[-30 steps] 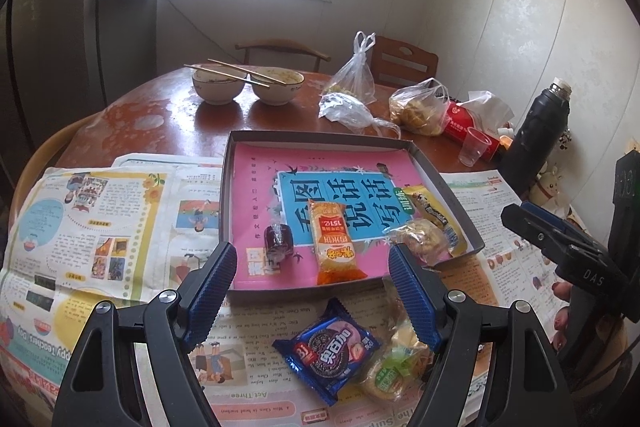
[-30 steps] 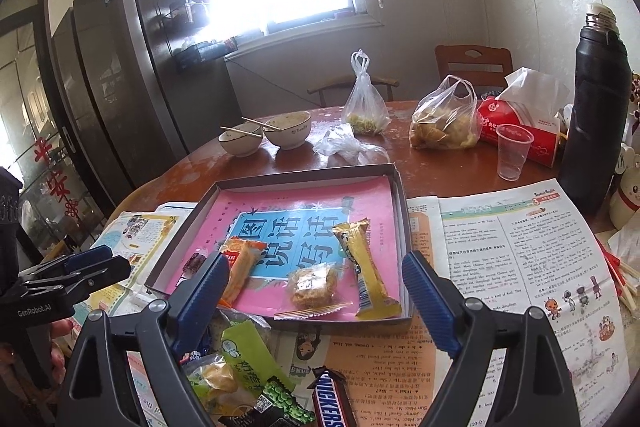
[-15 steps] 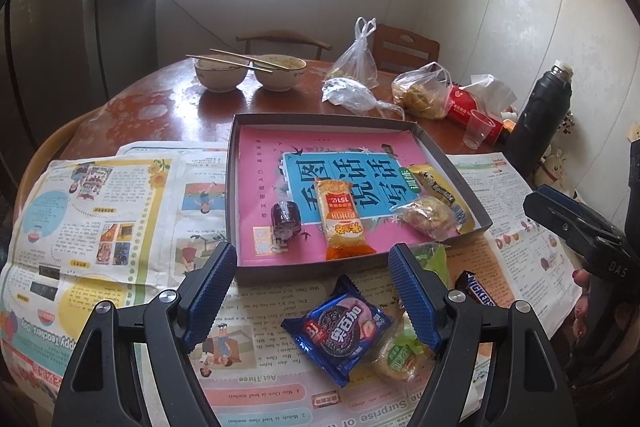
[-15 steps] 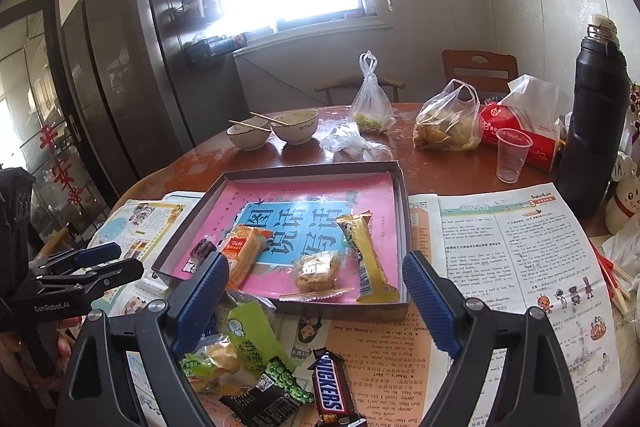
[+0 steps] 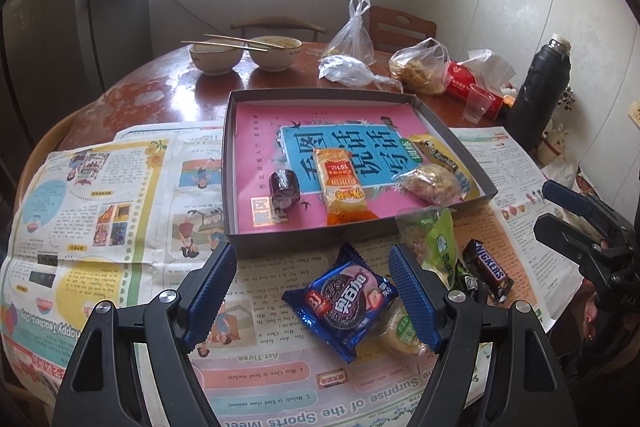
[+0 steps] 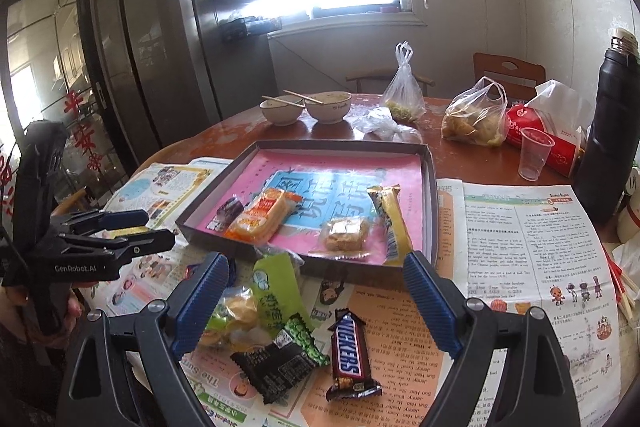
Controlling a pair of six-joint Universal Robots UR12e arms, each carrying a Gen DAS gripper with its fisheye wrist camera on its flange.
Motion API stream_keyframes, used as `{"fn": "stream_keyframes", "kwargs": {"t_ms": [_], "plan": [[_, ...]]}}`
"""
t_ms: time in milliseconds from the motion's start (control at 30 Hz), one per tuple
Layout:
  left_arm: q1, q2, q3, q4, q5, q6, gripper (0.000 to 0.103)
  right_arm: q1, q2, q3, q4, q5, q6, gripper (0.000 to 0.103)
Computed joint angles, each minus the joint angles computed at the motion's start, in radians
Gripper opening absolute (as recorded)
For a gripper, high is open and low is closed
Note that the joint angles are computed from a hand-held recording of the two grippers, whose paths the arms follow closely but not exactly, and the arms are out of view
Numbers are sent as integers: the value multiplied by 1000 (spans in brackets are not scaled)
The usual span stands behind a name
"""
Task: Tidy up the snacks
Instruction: 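Move both open tools back from the tray toward the snacks on the newspaper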
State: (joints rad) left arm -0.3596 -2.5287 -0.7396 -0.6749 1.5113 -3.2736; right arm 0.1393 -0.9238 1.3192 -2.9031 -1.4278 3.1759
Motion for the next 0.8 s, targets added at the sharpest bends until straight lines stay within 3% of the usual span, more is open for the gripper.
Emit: {"fn": "stream_keyframes", "kwargs": {"t_ms": [567,800], "plan": [[-8,1,-10,-48,16,68,80,5,-10,37,24,39,-77,89],[-10,-5,-1,-72,13,98,80,22,-4,34,104,35,-215,89]]}}
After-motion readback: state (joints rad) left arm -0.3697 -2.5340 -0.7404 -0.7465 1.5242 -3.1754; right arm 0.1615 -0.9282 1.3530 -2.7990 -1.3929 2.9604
